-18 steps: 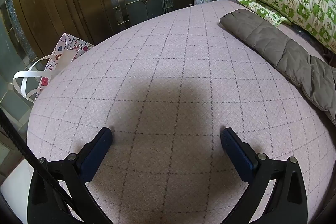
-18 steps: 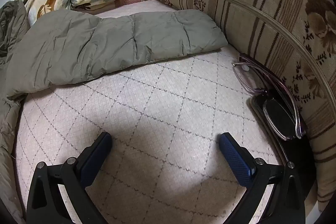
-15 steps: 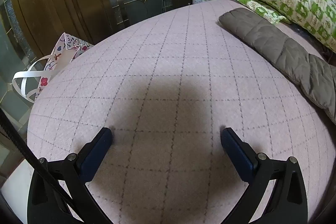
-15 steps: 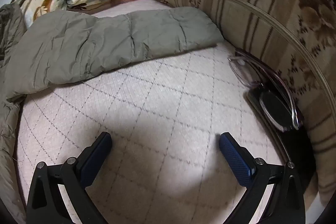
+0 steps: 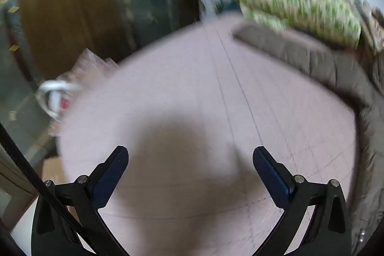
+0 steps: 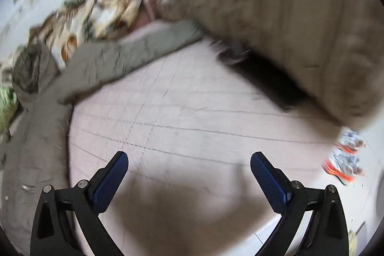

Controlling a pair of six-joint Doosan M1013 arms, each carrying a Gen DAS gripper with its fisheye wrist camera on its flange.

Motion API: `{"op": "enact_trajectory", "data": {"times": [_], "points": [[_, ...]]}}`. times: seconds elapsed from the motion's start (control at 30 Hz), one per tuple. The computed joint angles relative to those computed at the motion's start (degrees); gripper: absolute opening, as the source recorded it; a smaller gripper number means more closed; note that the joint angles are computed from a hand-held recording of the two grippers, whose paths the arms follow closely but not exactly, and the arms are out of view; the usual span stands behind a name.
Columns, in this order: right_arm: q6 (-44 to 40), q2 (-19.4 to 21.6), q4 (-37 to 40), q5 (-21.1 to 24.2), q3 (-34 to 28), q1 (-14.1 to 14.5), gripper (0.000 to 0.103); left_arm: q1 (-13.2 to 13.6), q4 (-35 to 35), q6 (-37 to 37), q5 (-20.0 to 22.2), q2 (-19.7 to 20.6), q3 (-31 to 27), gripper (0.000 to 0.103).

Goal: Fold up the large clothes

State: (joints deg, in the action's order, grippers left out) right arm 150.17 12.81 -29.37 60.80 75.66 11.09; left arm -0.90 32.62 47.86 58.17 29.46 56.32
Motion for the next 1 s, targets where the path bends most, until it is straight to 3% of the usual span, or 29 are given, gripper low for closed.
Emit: {"op": "enact_trajectory", "data": {"times": [0.1, 0.23, 0.33, 0.47, 0.63, 0.77, 0.9, 1.0], "points": [[7.0, -2.5, -6.9, -0.2, 0.3, 1.2, 0.103, -0.3, 2.5, -3.6, -5.6, -3.8, 3.0, 0.103], [8.7, -2.2, -16.5, 2.0, -4.3, 4.9, 0.103, -2.2, 1.6, -1.4, -11.2, -7.2, 3.7, 0.103], [3.1, 1.7, -20.0, 5.8, -12.0, 8.4, 0.103, -4.9, -1.0, 2.9, -14.7, -9.0, 4.1, 0.103], [-3.9, 6.8, -20.5, 5.3, -19.6, 11.8, 0.103, -8.8, -6.5, 9.8, -18.6, -10.9, 6.0, 0.103], [-8.1, 11.2, -17.2, 1.3, -22.6, 16.1, 0.103, -14.6, -11.5, 17.2, -19.0, -11.6, 9.6, 0.103], [-10.9, 12.3, -12.1, -2.8, -20.5, 18.2, 0.103, -17.9, -14.0, 19.2, -17.1, -11.0, 11.3, 0.103], [-12.7, 13.0, -12.1, -2.2, -18.6, 19.5, 0.103, -19.2, -18.5, 19.3, -16.6, -11.6, 13.6, 0.103], [-13.5, 13.7, -9.4, -0.2, -18.2, 19.1, 0.103, -20.9, -15.1, 18.2, -16.0, -11.1, 13.6, 0.103]]}}
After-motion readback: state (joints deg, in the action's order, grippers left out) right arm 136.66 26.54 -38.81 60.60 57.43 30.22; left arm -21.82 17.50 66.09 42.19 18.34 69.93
